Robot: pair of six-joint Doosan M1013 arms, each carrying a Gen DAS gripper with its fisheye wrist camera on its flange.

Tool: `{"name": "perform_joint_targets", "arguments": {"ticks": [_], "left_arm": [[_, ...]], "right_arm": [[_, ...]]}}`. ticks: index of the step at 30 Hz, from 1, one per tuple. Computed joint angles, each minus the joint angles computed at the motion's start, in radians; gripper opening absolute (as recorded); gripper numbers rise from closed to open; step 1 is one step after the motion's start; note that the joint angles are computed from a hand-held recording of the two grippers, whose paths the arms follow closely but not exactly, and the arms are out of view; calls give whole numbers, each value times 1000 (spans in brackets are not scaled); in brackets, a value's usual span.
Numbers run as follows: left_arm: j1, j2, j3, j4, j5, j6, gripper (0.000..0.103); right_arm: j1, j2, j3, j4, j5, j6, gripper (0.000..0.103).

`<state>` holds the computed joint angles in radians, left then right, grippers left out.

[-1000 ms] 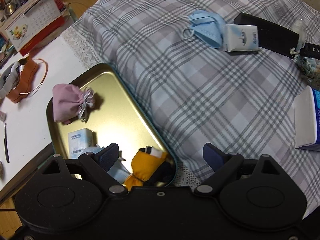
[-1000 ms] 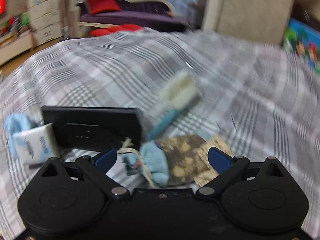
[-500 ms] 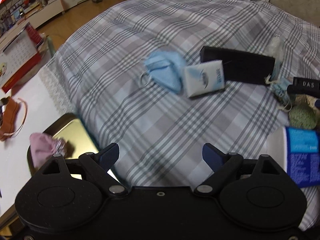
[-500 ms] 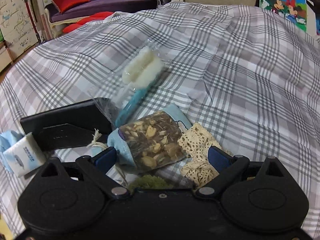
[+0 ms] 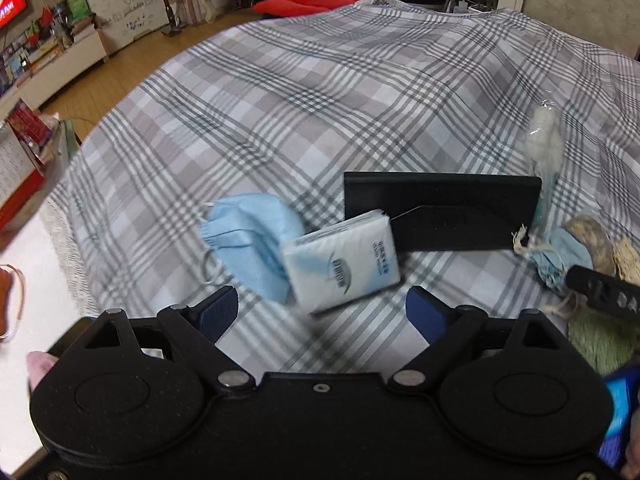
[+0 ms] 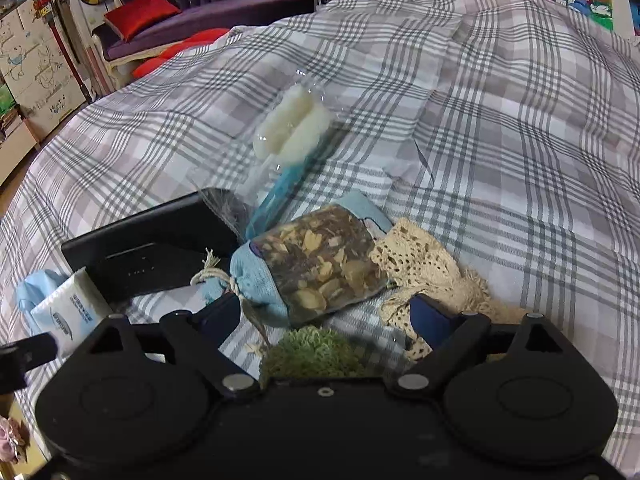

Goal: Organize soft objects

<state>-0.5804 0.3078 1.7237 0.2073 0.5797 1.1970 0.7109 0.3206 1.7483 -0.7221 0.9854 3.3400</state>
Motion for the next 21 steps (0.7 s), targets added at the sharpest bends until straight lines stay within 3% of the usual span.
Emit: {"name": "perform_joint_targets", "arguments": {"ticks": [5,11,14,16,21], "left_arm": [[-1,39,-31,-65,12,-3,89],[-23,72,-64,19,45,-68,89],[-23,79,-71,12,53,-69,83],[-22,78,-70,10,52,-75,69],[-12,64,-67,-99,54,23,65]], "right_arm": [[4,-5,3,-17,-2,-1,92],[2,-9,7,-25,8,20,91],[2,-20,18,-37,-2,49,91],[4,-24,22,-48,7,70,91],[3,-35,32,-58,6,103,90]]}}
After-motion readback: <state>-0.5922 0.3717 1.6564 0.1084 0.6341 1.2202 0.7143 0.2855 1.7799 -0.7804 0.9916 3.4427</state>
